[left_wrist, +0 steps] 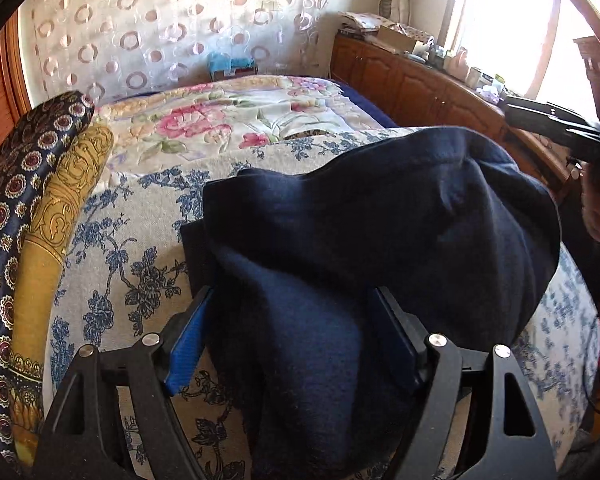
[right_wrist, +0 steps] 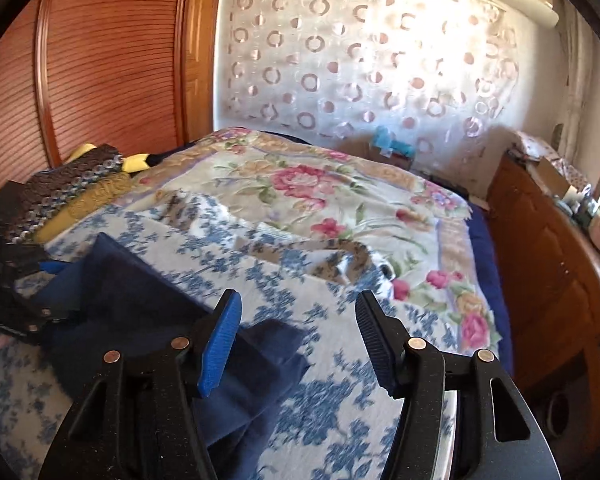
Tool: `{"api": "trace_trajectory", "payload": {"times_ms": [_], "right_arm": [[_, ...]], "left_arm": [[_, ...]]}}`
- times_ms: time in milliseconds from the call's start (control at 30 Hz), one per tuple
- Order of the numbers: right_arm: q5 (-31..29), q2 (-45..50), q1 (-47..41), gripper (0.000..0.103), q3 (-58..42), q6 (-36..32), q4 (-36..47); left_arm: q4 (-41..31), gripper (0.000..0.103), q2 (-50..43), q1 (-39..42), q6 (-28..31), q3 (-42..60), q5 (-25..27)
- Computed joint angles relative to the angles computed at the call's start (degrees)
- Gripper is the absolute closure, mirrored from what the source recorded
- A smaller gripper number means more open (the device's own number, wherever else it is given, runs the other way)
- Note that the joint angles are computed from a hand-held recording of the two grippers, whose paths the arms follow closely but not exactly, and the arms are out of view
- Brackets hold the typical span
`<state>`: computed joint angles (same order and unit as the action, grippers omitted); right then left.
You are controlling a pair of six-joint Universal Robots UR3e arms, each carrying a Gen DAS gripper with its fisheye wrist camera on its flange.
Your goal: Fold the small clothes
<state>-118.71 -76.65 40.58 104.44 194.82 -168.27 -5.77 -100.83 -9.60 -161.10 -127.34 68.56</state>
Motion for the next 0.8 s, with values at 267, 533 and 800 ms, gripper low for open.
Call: {"api": "trace_trajectory", "payload": {"times_ms": [267,533,800], "right_arm": [[5.1,-1.9,2.7,0.042,5.5,8.0,0.6],[11.3,-4.1,-2.6,0.052,9.0,9.3,-0.7],[13.1,-2.7,-4.3,0.095,4.2,8.1,3.4]], "left_arm": [[1.1,0.021,-0.4,-0.7,0.4,-0.1,1.3],[1.4,0.019,-1.2,-0.6,0.4,0.3,1.5],[1.6,0.019,-1.3,-0.6,0.4,0.2,1.4]]}}
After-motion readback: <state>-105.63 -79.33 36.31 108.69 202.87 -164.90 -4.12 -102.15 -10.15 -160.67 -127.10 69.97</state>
